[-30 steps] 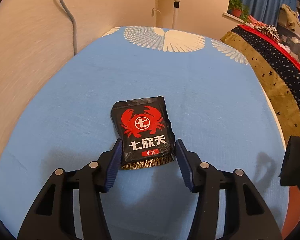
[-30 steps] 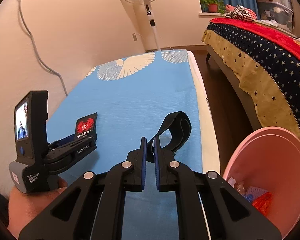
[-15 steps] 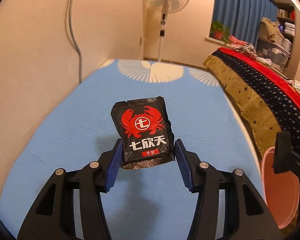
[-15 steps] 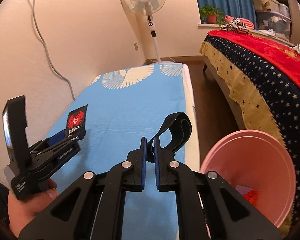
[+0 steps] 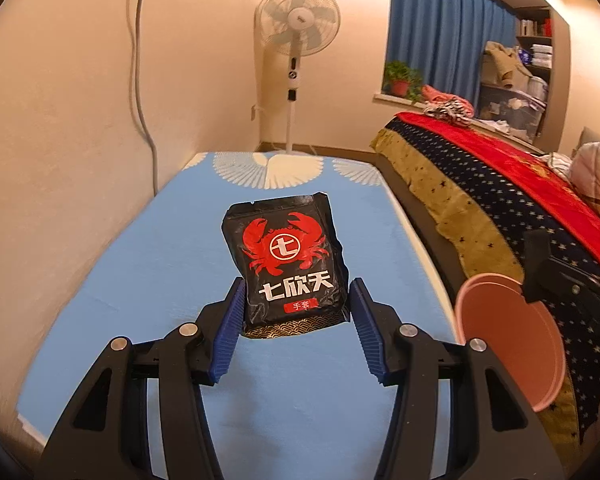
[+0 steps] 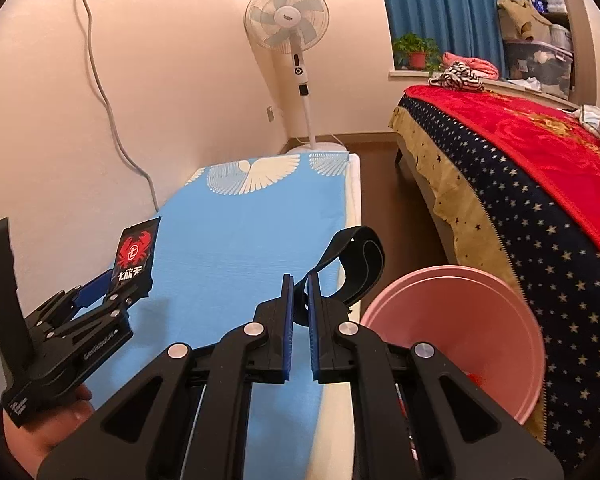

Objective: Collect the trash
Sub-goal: 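Carry the black strap and snack packet over the pink bin with both tools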

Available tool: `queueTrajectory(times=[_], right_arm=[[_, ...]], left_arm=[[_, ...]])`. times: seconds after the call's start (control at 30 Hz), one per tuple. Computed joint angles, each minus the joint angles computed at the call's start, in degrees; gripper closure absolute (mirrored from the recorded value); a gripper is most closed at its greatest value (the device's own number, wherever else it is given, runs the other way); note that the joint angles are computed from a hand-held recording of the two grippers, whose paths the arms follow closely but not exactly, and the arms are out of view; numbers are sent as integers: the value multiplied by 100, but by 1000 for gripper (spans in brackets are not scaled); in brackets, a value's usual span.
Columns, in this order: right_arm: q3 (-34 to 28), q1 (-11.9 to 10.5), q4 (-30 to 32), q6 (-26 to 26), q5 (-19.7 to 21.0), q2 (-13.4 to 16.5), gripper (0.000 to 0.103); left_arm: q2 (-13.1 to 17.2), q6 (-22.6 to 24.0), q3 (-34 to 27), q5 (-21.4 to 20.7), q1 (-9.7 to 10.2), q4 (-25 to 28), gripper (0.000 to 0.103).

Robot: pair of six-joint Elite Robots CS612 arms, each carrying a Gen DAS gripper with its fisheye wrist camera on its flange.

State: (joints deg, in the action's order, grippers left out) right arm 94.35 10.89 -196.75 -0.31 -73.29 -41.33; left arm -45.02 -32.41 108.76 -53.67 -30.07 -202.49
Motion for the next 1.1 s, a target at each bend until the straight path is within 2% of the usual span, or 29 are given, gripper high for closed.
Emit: queueTrajectory(times=[0.33, 0.53, 0.8, 1.1], right_arm=[[420, -117, -350, -73, 79, -238, 96], [600, -241, -526, 58, 87, -315, 96], [696, -356, -638, 43, 128, -335, 96], [673, -414, -612, 67, 83, -288, 96]], left_arm=[[-136, 162, 312, 59, -298, -510, 51], [-131, 318, 359, -7, -386, -698, 51], [-90, 425, 324, -44, -456, -754, 51], [-25, 436, 239, -189, -438, -684, 51]])
